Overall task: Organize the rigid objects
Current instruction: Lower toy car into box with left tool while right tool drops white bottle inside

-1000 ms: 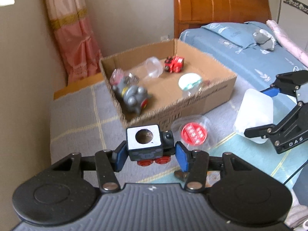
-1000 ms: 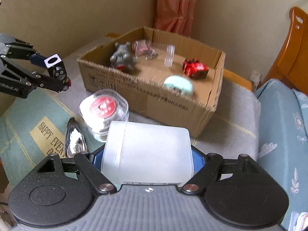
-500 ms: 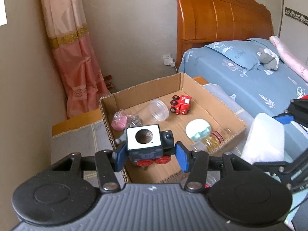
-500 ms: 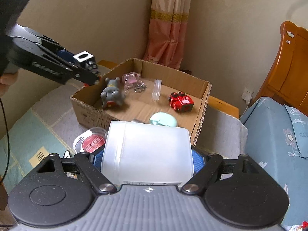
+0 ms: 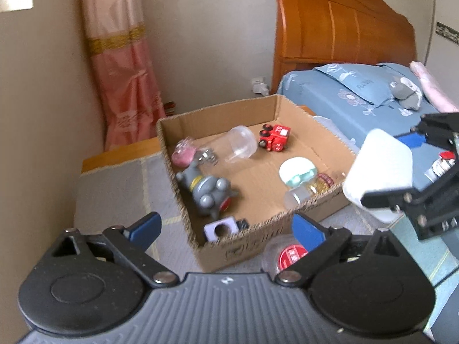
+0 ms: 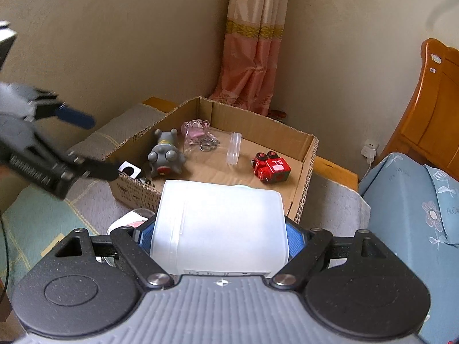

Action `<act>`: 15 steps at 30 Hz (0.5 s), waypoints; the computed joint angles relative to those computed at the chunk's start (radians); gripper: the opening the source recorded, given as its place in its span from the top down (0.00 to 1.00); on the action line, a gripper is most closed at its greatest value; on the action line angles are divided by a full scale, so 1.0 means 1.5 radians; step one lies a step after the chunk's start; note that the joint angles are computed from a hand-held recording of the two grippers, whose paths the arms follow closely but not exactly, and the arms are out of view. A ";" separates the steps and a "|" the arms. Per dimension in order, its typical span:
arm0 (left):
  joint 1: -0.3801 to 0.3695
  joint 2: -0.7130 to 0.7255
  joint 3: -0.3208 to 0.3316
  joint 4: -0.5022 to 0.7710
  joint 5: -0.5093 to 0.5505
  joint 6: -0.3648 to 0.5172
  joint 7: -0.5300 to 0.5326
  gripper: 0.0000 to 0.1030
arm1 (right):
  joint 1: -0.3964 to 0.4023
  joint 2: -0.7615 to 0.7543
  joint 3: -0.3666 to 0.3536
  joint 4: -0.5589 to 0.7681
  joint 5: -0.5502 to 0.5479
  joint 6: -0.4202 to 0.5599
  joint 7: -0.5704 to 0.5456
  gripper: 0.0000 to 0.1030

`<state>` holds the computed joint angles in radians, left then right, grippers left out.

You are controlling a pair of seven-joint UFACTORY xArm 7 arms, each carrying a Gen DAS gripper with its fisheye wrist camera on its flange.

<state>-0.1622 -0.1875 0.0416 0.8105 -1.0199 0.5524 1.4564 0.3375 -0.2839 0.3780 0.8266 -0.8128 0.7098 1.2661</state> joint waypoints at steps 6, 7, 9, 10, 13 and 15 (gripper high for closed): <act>0.009 -0.036 0.004 -0.040 0.045 -0.033 -0.073 0.05 | -0.013 0.032 -0.018 0.028 -0.021 -0.035 -0.010 0.16; 0.005 -0.041 0.007 -0.048 0.040 -0.047 -0.070 0.05 | -0.014 0.041 -0.022 0.036 -0.023 -0.040 -0.018 0.16; -0.003 -0.048 0.017 -0.057 0.032 -0.063 -0.061 0.05 | -0.014 0.061 -0.030 0.054 -0.026 -0.044 -0.034 0.16; -0.006 -0.050 0.022 -0.060 0.028 -0.067 -0.058 0.05 | -0.014 0.073 -0.036 0.065 -0.026 -0.045 -0.043 0.16; -0.011 -0.054 0.035 -0.065 0.015 -0.073 -0.052 0.05 | -0.009 0.105 -0.053 0.094 -0.027 -0.052 -0.070 0.16; -0.013 -0.056 0.039 -0.068 0.008 -0.080 -0.050 0.05 | -0.004 0.125 -0.066 0.111 -0.024 -0.056 -0.090 0.16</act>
